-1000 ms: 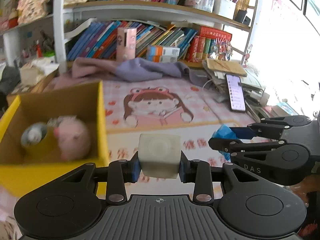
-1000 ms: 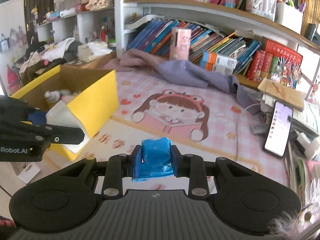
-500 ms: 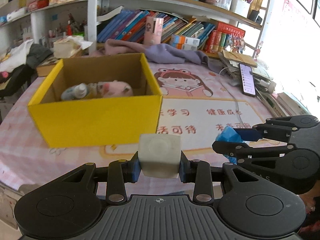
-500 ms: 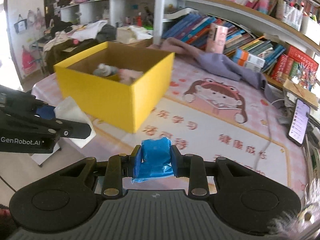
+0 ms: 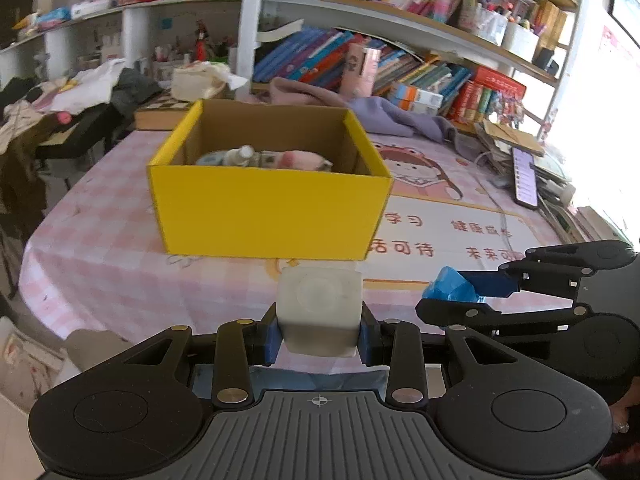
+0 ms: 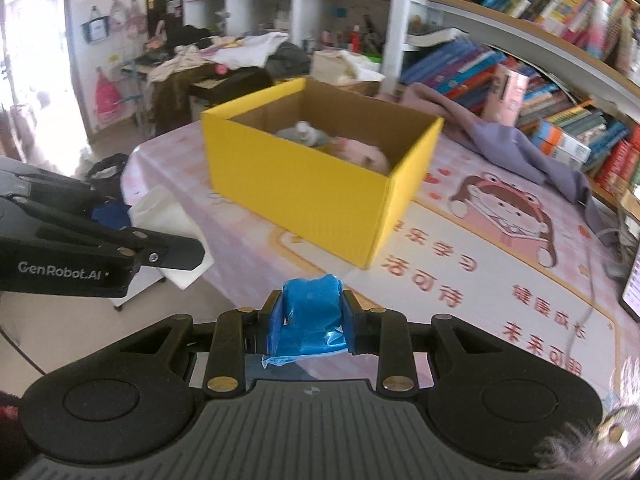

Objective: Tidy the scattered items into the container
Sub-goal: 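Carry the white cube and blue item over the yellow box with both tools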

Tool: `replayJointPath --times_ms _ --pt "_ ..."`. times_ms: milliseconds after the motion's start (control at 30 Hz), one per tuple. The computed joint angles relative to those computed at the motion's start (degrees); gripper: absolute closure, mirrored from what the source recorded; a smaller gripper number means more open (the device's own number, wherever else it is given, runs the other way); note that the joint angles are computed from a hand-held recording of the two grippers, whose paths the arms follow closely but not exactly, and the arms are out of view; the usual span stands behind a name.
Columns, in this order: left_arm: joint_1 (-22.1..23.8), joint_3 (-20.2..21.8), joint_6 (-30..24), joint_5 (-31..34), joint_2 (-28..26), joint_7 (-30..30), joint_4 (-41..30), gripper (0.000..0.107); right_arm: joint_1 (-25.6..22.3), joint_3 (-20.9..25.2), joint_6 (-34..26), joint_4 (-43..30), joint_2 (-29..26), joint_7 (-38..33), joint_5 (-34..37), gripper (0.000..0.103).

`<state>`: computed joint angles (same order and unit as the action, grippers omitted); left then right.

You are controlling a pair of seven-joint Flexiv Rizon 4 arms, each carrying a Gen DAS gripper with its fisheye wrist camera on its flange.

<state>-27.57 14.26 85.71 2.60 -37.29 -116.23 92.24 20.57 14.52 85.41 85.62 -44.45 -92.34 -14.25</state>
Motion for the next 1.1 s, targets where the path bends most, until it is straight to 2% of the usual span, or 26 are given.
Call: replayJointPath --times_ms 333,600,833,1100 --pt "-2.8 5.7 -1.5 2.6 0.9 -6.0 0.7 0.072 -2.5 7.4 -3.2 -4.4 -2.7 -7.4 1.7 0.075" --pt "-2.3 8.1 -3.1 6.2 -1.1 -9.4 -4.6 0.072 -2.4 9.6 -4.2 -12.5 -7.0 -13.3 4.7 0.075" --pt "0.9 7.3 -6.3 8.0 -4.7 -9.2 -13.1 0.072 -1.1 11.2 -9.2 -28.5 -14.5 -18.2 7.2 0.075" --pt "5.4 4.0 -12.1 8.4 -10.3 -7.9 -25.0 0.072 2.2 11.8 -21.1 -52.3 -25.0 -23.7 10.0 0.075"
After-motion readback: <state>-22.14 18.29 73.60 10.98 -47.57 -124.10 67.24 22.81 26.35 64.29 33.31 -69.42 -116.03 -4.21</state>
